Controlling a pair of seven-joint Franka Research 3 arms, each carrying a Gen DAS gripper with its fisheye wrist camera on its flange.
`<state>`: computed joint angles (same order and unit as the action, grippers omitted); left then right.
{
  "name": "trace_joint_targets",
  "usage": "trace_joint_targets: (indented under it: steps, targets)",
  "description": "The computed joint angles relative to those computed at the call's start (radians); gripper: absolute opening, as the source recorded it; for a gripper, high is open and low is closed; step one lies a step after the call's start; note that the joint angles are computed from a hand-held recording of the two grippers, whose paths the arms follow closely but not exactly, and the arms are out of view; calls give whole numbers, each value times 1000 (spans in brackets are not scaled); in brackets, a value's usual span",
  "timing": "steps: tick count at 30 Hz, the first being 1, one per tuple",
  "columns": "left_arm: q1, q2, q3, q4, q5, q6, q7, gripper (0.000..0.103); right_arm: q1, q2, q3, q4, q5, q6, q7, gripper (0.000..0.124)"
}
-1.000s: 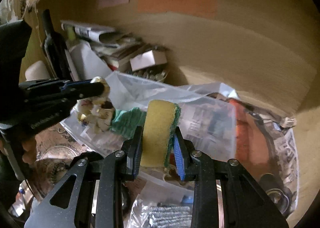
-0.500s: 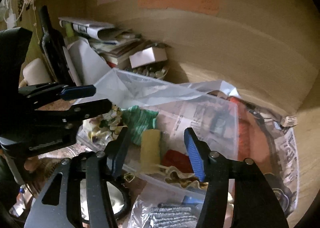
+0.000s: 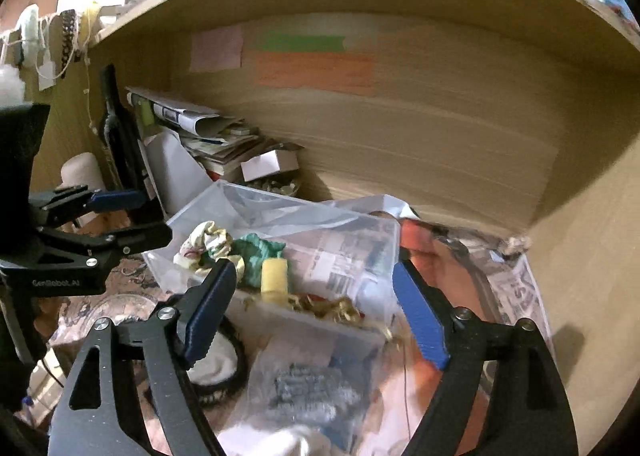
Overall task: Organize soft objects
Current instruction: 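Grasp the white cloth bag with the right tool while the left tool grasps the black drawstring pouch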
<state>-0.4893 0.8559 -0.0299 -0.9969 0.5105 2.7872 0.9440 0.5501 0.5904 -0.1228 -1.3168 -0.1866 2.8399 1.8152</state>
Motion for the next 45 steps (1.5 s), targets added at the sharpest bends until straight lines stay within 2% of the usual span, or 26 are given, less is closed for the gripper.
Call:
trace_joint_targets:
  steps: [5, 9, 13, 17, 20, 23, 27, 31, 35, 37, 38, 40, 42, 45]
  targets:
    - [-19, -65, 21, -130, 35, 33, -62, 83, 60, -85, -75, -166, -54, 74, 122, 79]
    - [-14, -85, -3, -187, 37, 18, -69, 83, 78, -135, -95, -269, -90, 86, 202, 79]
    - [-9, -93, -23, -227, 27, 0, -74, 83, 74, -171, -85, -345, -122, 69, 261, 79]
    - [-1, -83, -38, -236, 9, -16, -72, 83, 42, -195, -42, -404, -120, 55, 279, 79]
    - [9, -48, -57, -188, -19, -63, -50, 83, 10, -204, -3, -433, -93, 44, 270, 79]
    - [15, 3, -71, -110, -53, -115, -20, 83, 9, -210, -2, -453, -102, 32, 287, 79]
    - [11, 67, -74, -11, -86, -165, 13, 83, -30, -214, 41, -478, -58, 42, 250, 79]
    - [16, 133, -93, 93, -139, -214, 67, 82, -47, -213, 59, -493, -12, 60, 212, 68]
    - [27, 231, -138, 254, -224, -299, 166, 63, -14, -215, 20, -505, -34, 81, 239, 56]
    - [19, 245, -127, 277, -244, -297, 180, 58, -14, -216, 17, -508, -32, 87, 240, 44]
    - [18, 253, -128, 291, -255, -301, 197, 51, -18, -218, 19, -511, -27, 92, 236, 42]
    - [7, 252, -109, 291, -255, -292, 198, 46, -36, -224, 35, -519, -3, 105, 216, 34]
    - [2, 235, -99, 263, -250, -270, 201, 34, -39, -229, 36, -525, 10, 117, 205, 30]
    - [-13, 167, -72, 149, -216, -208, 163, 24, 3, -236, -14, -527, -28, 125, 243, 28]
